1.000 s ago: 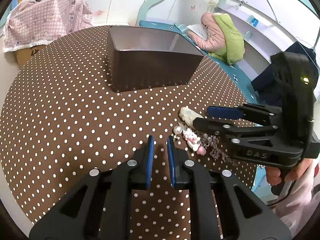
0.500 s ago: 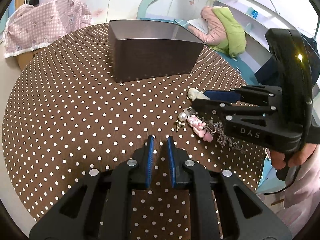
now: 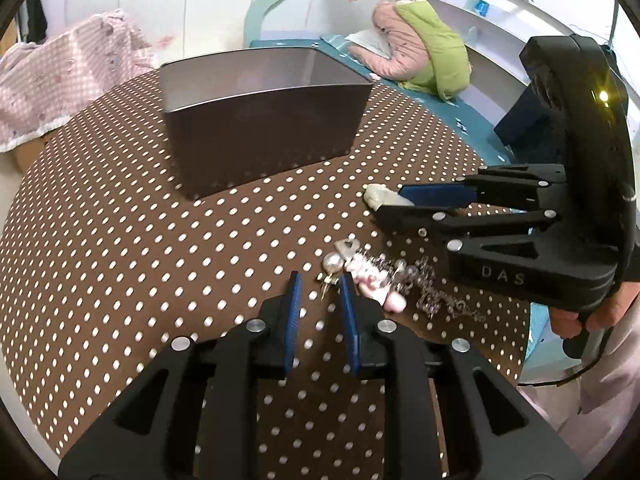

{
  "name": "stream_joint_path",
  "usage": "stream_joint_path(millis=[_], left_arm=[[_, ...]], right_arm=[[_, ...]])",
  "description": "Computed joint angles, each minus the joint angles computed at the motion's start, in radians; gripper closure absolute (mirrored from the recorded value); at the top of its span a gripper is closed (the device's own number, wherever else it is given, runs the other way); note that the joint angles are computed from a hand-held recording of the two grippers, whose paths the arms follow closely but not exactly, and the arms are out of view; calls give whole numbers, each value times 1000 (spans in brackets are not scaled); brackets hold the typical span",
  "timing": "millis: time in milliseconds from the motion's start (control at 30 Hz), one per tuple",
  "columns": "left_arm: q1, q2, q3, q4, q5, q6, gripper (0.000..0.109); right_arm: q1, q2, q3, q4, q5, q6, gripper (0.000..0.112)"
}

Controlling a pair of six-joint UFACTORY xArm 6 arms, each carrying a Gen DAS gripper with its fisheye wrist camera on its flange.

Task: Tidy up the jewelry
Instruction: 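Grasp the pale green jade pendant with the right tool, then carry jade pendant into tray with right tool while left tool carries a pearl charm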

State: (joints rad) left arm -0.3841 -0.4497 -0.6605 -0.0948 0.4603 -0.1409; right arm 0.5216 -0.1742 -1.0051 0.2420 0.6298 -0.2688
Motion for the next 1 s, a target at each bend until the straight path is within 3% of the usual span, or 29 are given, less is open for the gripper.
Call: stream_joint_path(millis=[133,233,333,733,767,800,833,1000], left_arm=[[-10,36,-26,35,-10,-10,89],[-13,49,-40,93,4,-43,96],[-11,58,-51,59,4,-33,96],[63,-22,-32,95,-42,-87,96],[67,-21,-39,103,-51,-92,96],[72,-28,-39,105,-55,-90,96],[77,-25,-48,117,-66,-97,96],[93,-15,-73,120,-96,-82,96]], right_arm=[[-5,1,-1,21,2,-14,84],[-7,2,-4,34,4,-21,84],[-14,3,-5,46,5,-35,84],[-10,-2,-43,68,-9,-44,85],[-9,-3,-49,70,-14,-45,87],[-7,-2,-58,73,-17,-47,99],[-9,2,-70,85,-10,-55,103],[-12,20,-111,104,-14,-94,105]])
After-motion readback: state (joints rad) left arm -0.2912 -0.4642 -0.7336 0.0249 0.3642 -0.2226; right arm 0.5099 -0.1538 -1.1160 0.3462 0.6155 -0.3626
